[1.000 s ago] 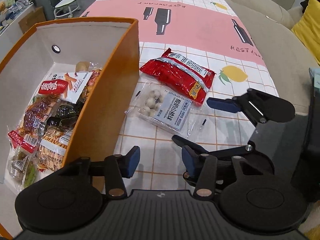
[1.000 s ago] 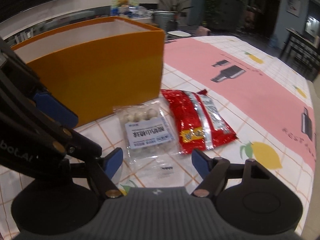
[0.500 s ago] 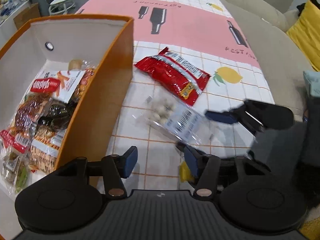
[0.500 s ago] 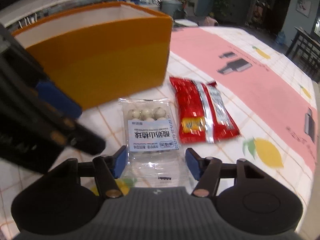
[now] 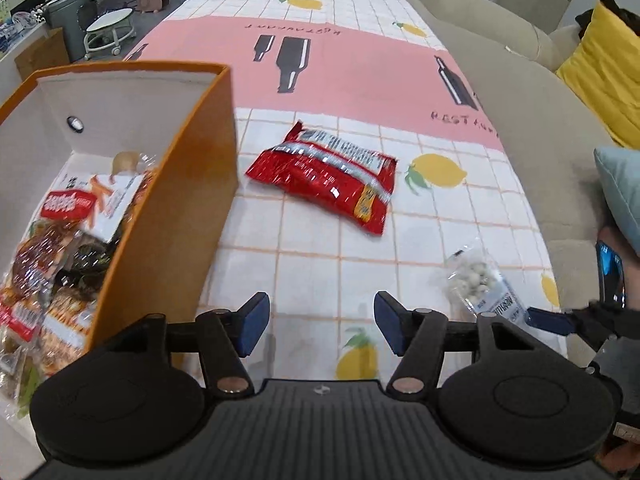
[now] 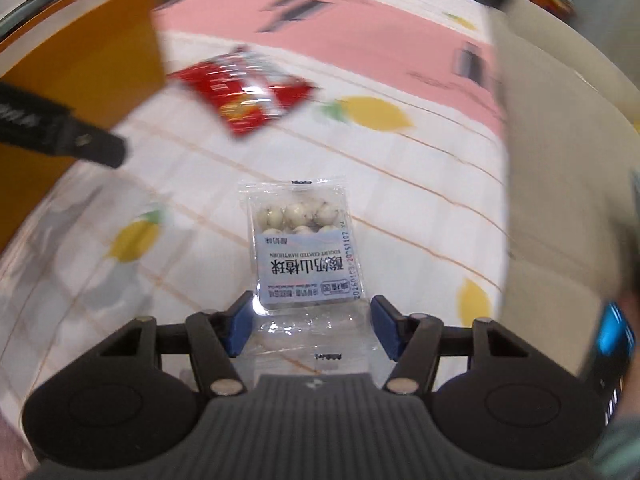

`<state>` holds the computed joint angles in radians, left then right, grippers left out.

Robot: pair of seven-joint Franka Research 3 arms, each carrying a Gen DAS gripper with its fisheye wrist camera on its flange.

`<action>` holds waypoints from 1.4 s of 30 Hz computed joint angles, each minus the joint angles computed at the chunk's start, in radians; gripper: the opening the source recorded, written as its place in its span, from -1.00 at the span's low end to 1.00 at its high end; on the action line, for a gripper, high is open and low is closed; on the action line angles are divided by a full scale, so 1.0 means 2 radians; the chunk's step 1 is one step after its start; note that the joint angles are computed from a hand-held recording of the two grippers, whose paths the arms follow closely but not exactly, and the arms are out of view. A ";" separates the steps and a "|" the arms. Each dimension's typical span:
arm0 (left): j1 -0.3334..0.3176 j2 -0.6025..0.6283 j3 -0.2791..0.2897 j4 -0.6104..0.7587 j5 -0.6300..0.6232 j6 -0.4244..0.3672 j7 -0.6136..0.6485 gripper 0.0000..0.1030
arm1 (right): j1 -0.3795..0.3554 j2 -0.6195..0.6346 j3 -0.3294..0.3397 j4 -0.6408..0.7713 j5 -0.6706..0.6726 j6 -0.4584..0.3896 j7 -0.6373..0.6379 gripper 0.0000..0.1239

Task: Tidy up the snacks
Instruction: 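Lower left tool onto the red bag while right tool centres over the quail-egg packet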

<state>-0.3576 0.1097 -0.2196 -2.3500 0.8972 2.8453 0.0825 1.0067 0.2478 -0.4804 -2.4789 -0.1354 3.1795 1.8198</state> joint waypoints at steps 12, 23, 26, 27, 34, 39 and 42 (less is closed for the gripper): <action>-0.040 0.102 0.030 0.128 0.112 -0.071 -0.093 0.53 | 0.036 0.084 -0.034 0.064 0.074 0.045 0.008 0.01; -0.057 0.138 0.048 0.161 0.144 -0.079 -0.097 -0.96 | 0.012 0.086 -0.001 0.068 0.129 0.062 -0.058 0.05; -0.049 0.135 0.046 0.153 0.139 -0.063 -0.083 -1.00 | 0.004 0.086 0.011 0.070 0.147 0.064 -0.072 0.05; -0.045 0.132 0.045 0.148 0.134 -0.054 -0.075 -1.00 | 0.003 0.086 0.013 0.070 0.153 0.064 -0.077 0.05; -0.030 0.102 0.033 0.101 0.077 -0.029 -0.009 -1.00 | 0.000 0.082 0.025 0.070 0.194 0.060 -0.115 0.05; -0.025 0.082 0.030 0.073 0.051 -0.007 0.011 -0.98 | 0.002 0.080 0.031 0.068 0.224 0.059 -0.141 0.02; -0.033 0.079 0.039 0.077 0.060 -0.017 -0.024 -0.32 | 0.006 0.082 0.031 0.072 0.244 0.058 -0.156 0.02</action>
